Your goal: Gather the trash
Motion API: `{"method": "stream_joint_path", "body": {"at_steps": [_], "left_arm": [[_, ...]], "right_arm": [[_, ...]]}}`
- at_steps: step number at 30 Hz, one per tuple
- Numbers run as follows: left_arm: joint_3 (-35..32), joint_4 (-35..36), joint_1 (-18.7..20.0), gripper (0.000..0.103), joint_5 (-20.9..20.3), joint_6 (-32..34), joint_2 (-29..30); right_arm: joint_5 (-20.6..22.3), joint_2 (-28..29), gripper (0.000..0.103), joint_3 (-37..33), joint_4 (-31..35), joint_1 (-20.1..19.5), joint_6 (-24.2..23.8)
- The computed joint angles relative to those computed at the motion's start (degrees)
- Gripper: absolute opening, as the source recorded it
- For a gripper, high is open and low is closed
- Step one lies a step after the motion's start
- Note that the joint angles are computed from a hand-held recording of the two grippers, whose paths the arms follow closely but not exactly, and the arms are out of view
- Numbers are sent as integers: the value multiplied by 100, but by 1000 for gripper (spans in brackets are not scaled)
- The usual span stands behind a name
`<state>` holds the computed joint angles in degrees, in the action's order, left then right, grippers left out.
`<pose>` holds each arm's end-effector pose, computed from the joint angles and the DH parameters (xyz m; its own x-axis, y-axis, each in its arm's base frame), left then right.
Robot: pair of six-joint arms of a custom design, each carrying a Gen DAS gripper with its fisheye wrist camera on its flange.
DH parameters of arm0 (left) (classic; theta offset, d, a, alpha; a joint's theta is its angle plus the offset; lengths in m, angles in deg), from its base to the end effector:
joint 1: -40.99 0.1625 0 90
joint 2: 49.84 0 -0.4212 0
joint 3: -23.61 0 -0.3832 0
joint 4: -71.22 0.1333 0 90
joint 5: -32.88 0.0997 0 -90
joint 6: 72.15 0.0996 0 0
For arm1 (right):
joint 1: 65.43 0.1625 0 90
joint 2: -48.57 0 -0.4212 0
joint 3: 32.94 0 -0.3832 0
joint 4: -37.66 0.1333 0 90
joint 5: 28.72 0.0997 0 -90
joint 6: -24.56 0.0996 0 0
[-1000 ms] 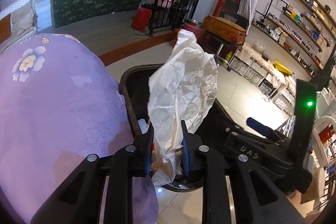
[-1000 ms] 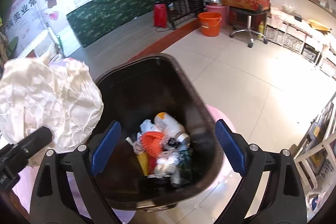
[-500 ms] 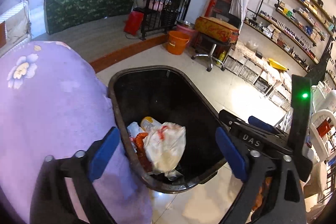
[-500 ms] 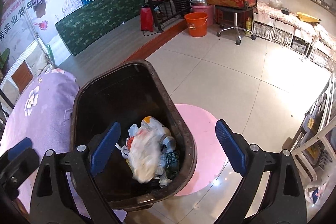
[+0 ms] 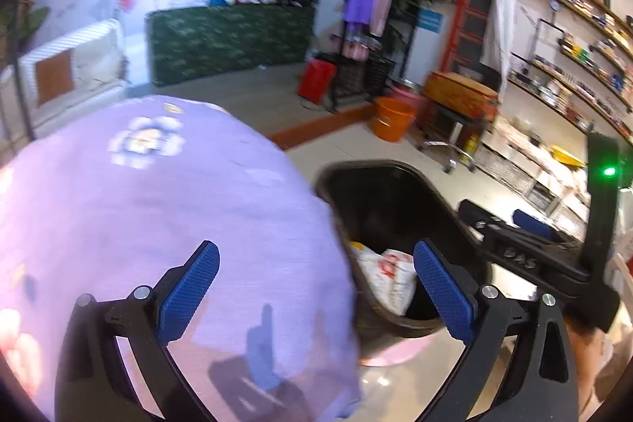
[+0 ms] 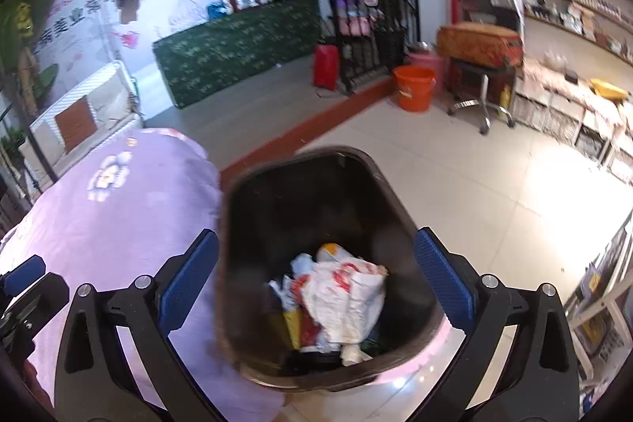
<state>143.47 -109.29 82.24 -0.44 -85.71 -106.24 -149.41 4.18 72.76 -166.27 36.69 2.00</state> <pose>-0.2467 -0.5043 0.1671 -0.7868 0.0202 -0.6168 0.4990 0.6089 -0.6166 0.2094 -0.5825 0.1482 -0.8062 -0.0283 0.5910 -0.4729 0.6310 -0.6149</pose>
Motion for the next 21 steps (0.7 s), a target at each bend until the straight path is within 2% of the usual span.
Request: {"method": "stream_joint_path", "body": {"at_steps": [5, 8, 10, 13, 17, 19, 21], "left_arm": [[400, -292, -192, 97, 710, -76, -300], [636, -442, -333, 97, 1174, -178, -477], [830, -580, -437, 97, 1495, -153, -622], [1014, -755, -565, 97, 1749, -95, -762], [1196, -577, -684, 97, 1987, -365, -984], [1278, -557, -740, 97, 2162, -412, -1020], [1367, -371, -791, 97, 2296, -587, -1100]], "right_arm": [[8, 179, 97, 83, -405, 407, -472], [9, 326, 97, 170, -908, 639, -758], [268, 395, 97, 300, -1270, 753, -975], [270, 522, 97, 414, -1647, 950, -1210], [330, 673, 97, 559, -2133, 1161, -1607], [437, 650, 97, 698, -2265, 1225, -1645], [479, 606, 97, 825, -2367, 1273, -1469]]}}
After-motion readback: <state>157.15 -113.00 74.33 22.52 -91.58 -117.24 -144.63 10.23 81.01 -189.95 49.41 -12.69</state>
